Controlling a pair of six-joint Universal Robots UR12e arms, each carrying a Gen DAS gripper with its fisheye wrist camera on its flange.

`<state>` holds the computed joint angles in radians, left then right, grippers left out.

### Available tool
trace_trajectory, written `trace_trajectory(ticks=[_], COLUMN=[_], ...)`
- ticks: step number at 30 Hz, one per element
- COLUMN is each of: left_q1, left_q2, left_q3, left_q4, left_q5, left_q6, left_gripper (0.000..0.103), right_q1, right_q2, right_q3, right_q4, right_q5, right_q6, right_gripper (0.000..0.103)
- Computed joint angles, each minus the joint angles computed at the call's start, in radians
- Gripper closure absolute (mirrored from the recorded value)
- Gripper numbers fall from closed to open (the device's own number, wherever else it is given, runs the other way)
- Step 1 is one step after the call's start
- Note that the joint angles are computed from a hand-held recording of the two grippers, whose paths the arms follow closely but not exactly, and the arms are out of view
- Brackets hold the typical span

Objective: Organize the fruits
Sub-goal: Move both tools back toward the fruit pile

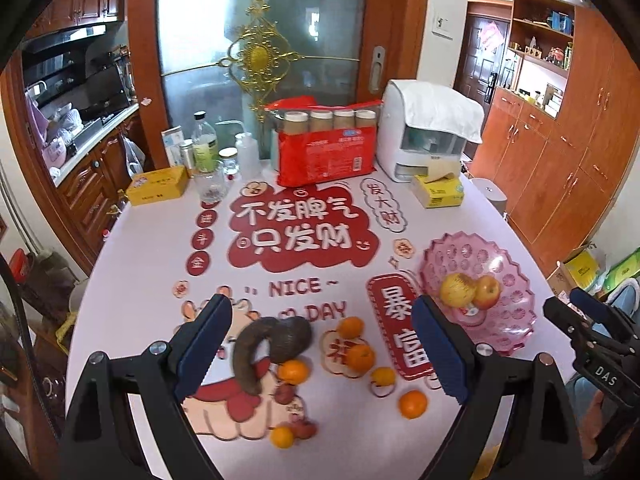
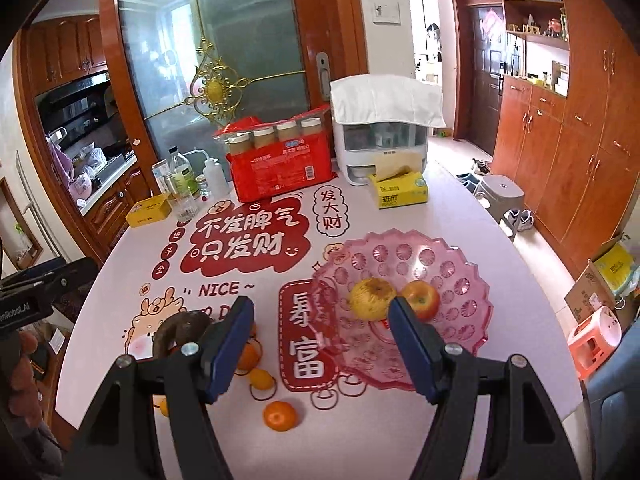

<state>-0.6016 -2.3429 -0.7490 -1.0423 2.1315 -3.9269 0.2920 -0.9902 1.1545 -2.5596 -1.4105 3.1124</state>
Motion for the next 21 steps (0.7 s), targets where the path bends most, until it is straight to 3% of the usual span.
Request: trace_trajectory(ticks=[11,21], left_q1=[0.063,0.121], left_q2=[0.137,0.133], left_q3=[-0.263,-0.321], left_q4=[0.098,0.048], left_q5=[-0.075,-0.164], left_q6=[0.026,0.058], left_gripper=[0.012,0.012], right_q1=[0.063,0.111], right_q2=[0.010,0.077], right_q3=[0.004,-0.061], right_q4=[0.037,0.124], right_q5=[-0.078,-0.127], right_q6=[0.043,0.048], right_gripper=[0.033,0.033])
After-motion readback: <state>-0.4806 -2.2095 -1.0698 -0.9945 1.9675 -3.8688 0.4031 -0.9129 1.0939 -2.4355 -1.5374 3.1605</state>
